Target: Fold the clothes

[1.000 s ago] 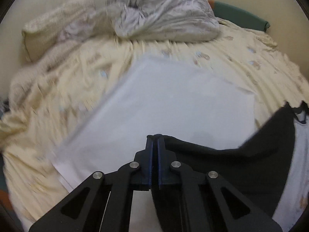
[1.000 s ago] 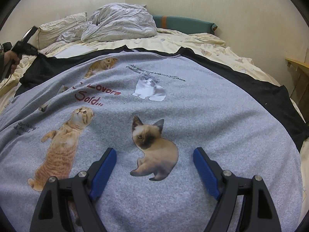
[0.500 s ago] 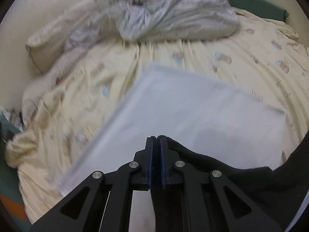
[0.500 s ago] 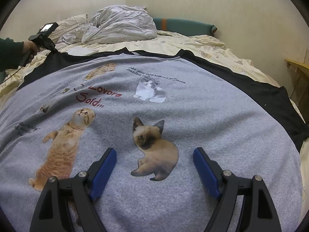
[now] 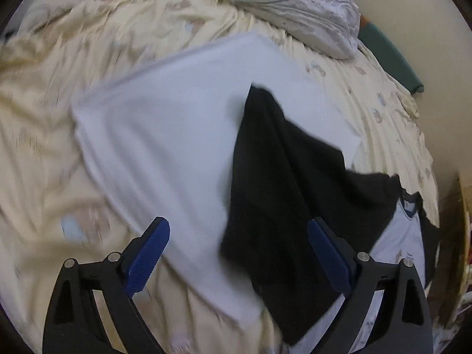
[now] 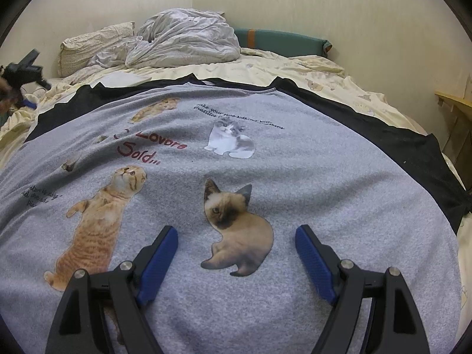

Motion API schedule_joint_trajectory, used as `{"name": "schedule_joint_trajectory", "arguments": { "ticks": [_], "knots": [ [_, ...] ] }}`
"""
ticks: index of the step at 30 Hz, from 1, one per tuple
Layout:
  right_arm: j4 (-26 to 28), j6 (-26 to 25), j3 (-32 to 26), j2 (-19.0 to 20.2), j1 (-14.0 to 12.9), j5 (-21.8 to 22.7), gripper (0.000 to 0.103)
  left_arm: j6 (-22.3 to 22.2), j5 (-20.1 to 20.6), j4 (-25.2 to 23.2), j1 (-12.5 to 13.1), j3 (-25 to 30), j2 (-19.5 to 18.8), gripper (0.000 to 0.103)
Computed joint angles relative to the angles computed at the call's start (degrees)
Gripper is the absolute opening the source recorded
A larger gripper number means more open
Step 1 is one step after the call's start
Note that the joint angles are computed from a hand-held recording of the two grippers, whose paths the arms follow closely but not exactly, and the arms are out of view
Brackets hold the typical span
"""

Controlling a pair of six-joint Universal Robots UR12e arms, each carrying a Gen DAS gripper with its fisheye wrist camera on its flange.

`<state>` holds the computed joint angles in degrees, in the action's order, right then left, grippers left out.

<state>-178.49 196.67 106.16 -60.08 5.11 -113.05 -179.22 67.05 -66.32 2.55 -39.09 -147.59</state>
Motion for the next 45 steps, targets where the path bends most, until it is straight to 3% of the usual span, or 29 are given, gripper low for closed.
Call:
{"name": "schedule_joint_trajectory", "arguments": {
  "ticks": [1,2,3,4,7,13,14,15,20,25,28,33,34,36,38,40,42,45],
  "knots": [
    [-0.01,-0.01,0.01,-0.01,-0.01,0.01,0.082,-1.03,-0.58,-0.1,0.1,-1.28,0.52,0.086],
    [0.01,-0.02,0.0,0.0,-0.01,-0.01,0.082,-1.62,-0.52,-0.41,0.05,-1.63,0.56,0.07],
    [0.01,-0.02,0.0,0.0,-0.01,-0.01,0.082,-2.22,-0.48,-0.73,0.01,-1.97,0.59,0.042],
    [0.04,-0.07,0.0,0.01,0.0,-0.05,0.082,-3.01,-0.59,-0.92,-0.03,-2.28,0.58,0.037],
    [0.03,-0.1,0.01,0.02,0.02,-0.08,0.082,-4.17,-2.44,0.07,-0.28,-2.7,0.23,0.037],
    [-0.1,-0.11,0.0,0.07,0.07,-0.17,0.082,-9.29,0.29,3.57,-0.93,-2.29,-0.82,0.04],
    [-0.15,-0.14,0.0,0.08,0.08,-0.18,0.082,-9.27,0.94,5.02,-1.12,-3.01,-0.46,0.031],
    [-0.21,-0.16,0.01,0.09,0.07,-0.16,0.082,-9.28,2.33,6.79,-1.31,-4.03,0.14,0.003],
    [-0.38,-0.26,0.02,0.12,0.0,-0.04,0.082,-11.28,10.76,12.88,-1.56,-9.26,3.93,0.003],
    [-0.65,-0.42,0.05,0.14,0.0,-0.13,0.082,-12.15,17.92,12.96,-1.12,-10.65,4.92,0.003],
    [-0.66,-0.54,0.03,0.12,-0.09,-0.04,0.082,-12.23,19.79,12.03,-1.13,-9.73,3.97,0.004],
    [-0.82,-0.75,0.12,0.07,-0.23,0.1,0.082,-13.12,24.24,11.08,-2.24,-8.42,3.38,0.014],
    [-0.9,-0.81,0.16,0.07,-0.25,0.12,0.082,-12.6,27.44,11.21,-2.74,-7.88,3.18,0.022],
    [-1.11,-0.89,0.26,0.05,-0.26,0.13,0.082,-10.78,39.04,11.4,-4.22,-5.13,1.81,0.022],
    [-1.28,-0.91,0.31,0.06,-0.23,0.07,0.082,-11.29,44.48,12.2,-4.4,-3.04,0.84,0.021],
    [-1.37,-0.92,0.34,0.07,-0.21,0.07,0.082,-8.91,40.32,14.93,-4.6,-3.78,1.43,0.018],
    [-1.44,-0.92,0.36,0.07,-0.21,0.06,0.082,-3.62,29.3,18.14,-4.41,-5.64,2.6,0.018],
    [-1.47,-0.94,0.34,0.09,-0.19,-0.01,0.082,9.08,14.82,21.84,-5.89,-8.55,3.89,0.018]
  ]
}}
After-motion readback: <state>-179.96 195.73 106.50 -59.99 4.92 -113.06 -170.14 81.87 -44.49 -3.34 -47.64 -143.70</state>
